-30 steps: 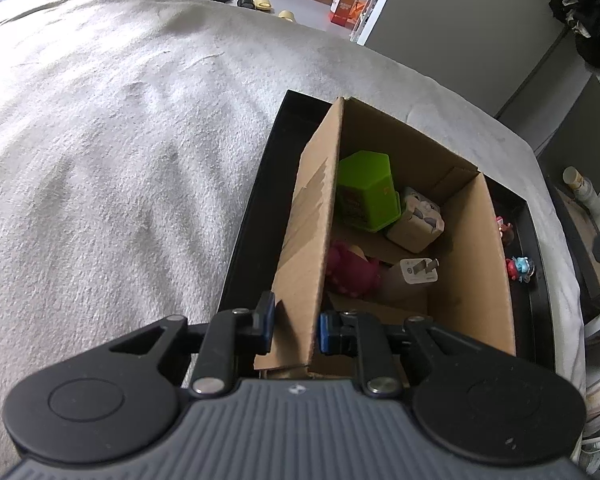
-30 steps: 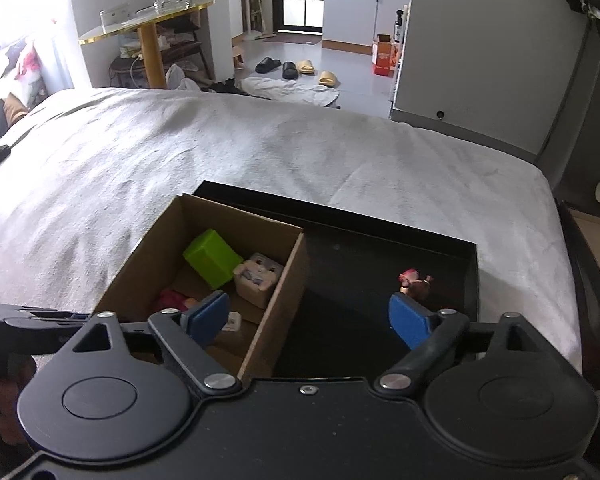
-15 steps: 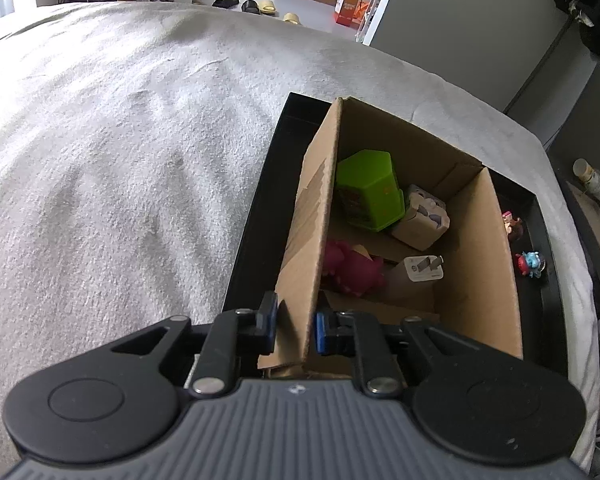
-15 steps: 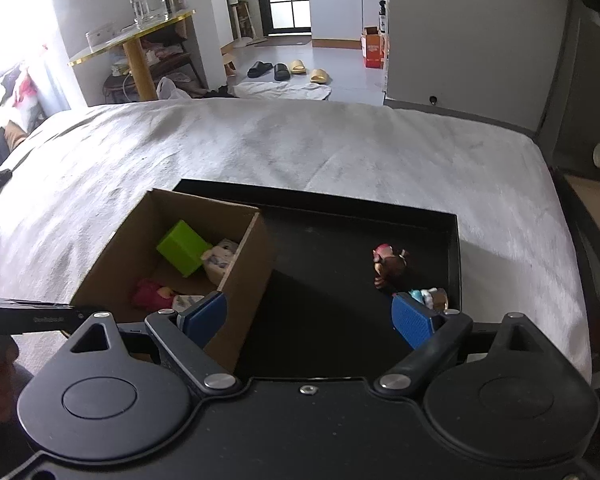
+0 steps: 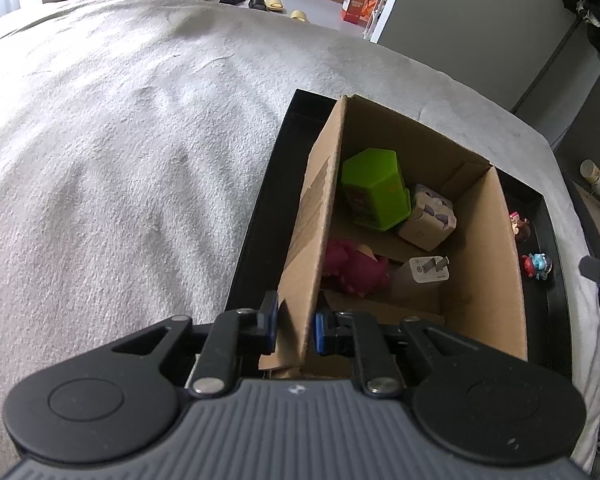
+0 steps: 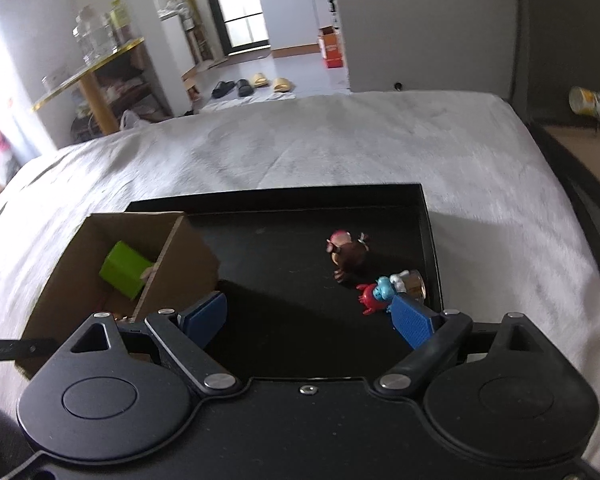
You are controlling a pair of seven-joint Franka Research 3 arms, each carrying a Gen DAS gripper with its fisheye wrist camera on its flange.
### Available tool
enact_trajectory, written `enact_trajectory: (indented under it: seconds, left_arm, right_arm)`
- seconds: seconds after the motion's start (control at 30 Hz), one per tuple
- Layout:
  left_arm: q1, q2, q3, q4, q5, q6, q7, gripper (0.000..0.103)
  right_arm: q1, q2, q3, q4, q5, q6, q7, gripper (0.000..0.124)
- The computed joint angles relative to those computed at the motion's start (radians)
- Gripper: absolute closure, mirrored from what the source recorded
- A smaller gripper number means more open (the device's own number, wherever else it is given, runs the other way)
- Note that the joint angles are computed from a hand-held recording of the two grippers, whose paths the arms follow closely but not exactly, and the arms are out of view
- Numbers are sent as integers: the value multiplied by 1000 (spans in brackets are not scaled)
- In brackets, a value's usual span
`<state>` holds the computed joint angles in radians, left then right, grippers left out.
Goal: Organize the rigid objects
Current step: 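Move the right gripper to the smurf figure with mug and close on it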
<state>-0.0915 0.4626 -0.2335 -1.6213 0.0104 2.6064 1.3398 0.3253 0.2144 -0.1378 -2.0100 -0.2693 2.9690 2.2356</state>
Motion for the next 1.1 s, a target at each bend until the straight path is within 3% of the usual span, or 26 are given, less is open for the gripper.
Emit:
enact_trajectory:
  seconds: [0.1, 0.2, 0.37, 0.73, 0.9, 1.1]
  left_arm:
    - [-6, 1, 5, 1, 9, 2, -11, 87]
    - [-14, 4, 11, 6, 25, -2, -23, 87]
    - [-15, 6, 12, 5, 36, 1, -32, 87]
    - [-24, 28, 19, 33, 64, -20, -49, 87]
    - [-32, 33, 24, 45, 77, -31, -62, 87]
    - [-29, 37, 21, 49, 76, -33, -62, 87]
  right_arm:
    - [-11, 15, -1, -16, 29, 37, 5, 40]
    - [43, 37, -81, -12, -43, 33, 72, 42]
    - [50, 77, -127, 18, -69, 44, 127, 45]
    - [-64, 161, -18, 81, 124, 87, -175, 57]
    - [-76, 189, -8, 103, 207, 82, -262, 72]
    - [-2, 215, -87, 122, 234, 69, -290, 74]
